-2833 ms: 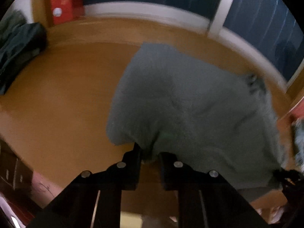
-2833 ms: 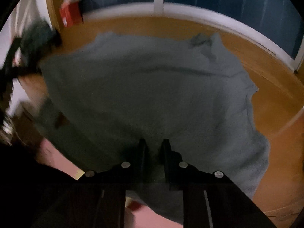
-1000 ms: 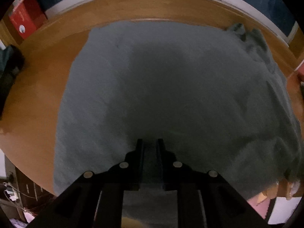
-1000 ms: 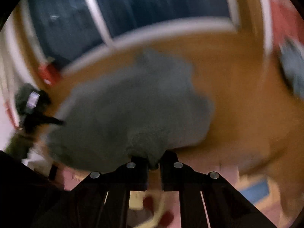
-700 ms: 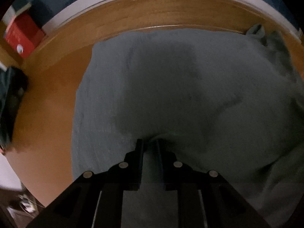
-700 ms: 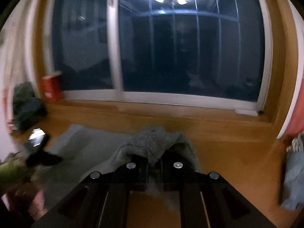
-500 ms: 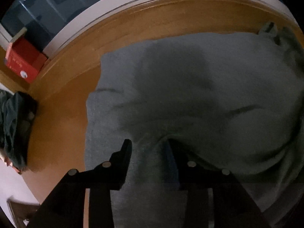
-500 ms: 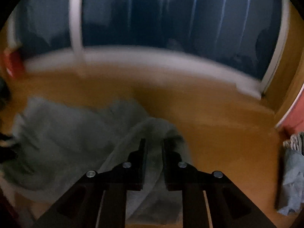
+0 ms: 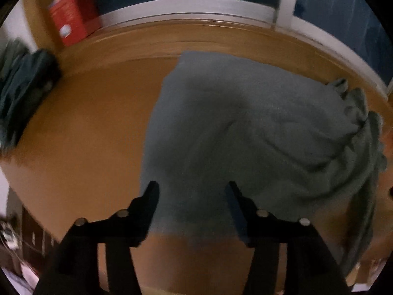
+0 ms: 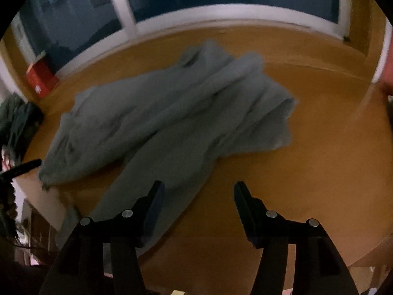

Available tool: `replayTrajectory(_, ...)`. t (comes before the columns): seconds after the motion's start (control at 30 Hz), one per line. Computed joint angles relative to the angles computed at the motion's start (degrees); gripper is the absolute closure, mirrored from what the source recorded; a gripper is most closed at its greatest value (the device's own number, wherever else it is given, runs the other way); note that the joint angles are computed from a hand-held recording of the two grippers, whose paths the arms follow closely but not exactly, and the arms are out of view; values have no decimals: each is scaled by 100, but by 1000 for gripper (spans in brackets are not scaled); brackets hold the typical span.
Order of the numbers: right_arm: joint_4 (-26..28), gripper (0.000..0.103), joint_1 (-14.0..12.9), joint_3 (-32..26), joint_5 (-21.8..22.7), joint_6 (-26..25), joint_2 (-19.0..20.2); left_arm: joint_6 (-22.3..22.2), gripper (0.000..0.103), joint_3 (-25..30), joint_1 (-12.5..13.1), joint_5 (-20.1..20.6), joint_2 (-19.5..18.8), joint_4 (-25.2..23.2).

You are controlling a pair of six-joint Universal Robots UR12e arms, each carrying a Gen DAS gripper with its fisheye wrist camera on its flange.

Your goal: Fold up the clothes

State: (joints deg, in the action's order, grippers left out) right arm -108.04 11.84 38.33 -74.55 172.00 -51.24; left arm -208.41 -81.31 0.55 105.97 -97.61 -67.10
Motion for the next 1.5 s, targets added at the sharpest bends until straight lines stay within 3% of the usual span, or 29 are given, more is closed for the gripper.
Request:
replayTrajectory(0.17, -42, 45, 175, 237, -20, -228, -31, -18, 42, -373, -39, 372, 348, -417)
replayTrajectory(0.27, -608, 46, 345, 586, -553, -514, -146, -2, 42, -613, 11, 170, 535, -395)
replayTrajectory(0.37, -678, 68, 369, 656, -487, -574, -187, 221, 42, -800, 107, 138, 598, -147)
replayTrajectory(0.43, -574, 75, 373, 577, -533, -474, -167, 332, 42, -934, 132, 230, 647, 53)
replayTrajectory(0.53, -471, 91, 386, 512, -512, -206, -167, 381, 42, -1088, 372, -273, 710, 304)
replayTrajectory(0.63, -422, 95, 382, 455, -441, 84, -180, 608, 44, -1270, 634, -895, 810, 784)
replayTrajectory(0.67, -518, 96, 348, 466, -329, 228, -215, 785, 46, -1346, 670, -1028, 856, 1033)
replayTrajectory(0.73, -931, 96, 267, 544, -146, 482, -367, 1013, 84, -1361, 715, -1417, 935, 1280)
replayTrajectory(0.8, -1421, 96, 219, 588, -206, 611, -518, 1218, 86, -1300, 839, -1796, 921, 1494)
replayTrajectory(0.93, -2378, 96, 110, 688, -419, 832, -828, 1560, 87, -853, 972, -1921, 656, 1674)
replayTrajectory(1.03, -2858, 96, 96, 675, -976, 813, -948, 1748, 87, -414, 1004, -1826, 297, 1607)
replayTrajectory(1.1, -3017, 96, 97, 608, -1449, 785, -945, 1806, 86, -146, 982, -1834, 134, 1313)
replayTrajectory(1.17, -2999, 96, 94, 519, -1916, 805, -885, 1758, 84, 59, 972, -1854, 16, 1010)
replayTrajectory(1.27, -2560, 96, 95, 278, -2758, 848, -671, 1635, 84, 257, 1030, -1907, -164, 712)
replayTrajectory(1.33, -2099, 96, 90, 135, -3239, 820, -509, 1612, 84, 106, 1154, -2328, -132, 862)
replayTrajectory(1.43, -1459, 96, 8, 166, -3386, 950, -406, 1710, 83, -117, 1308, -2738, 45, 690)
replayTrajectory(1.5, -1311, 96, -46, 251, -3247, 1011, -391, 1789, 83, -253, 1347, -2862, 180, 536)
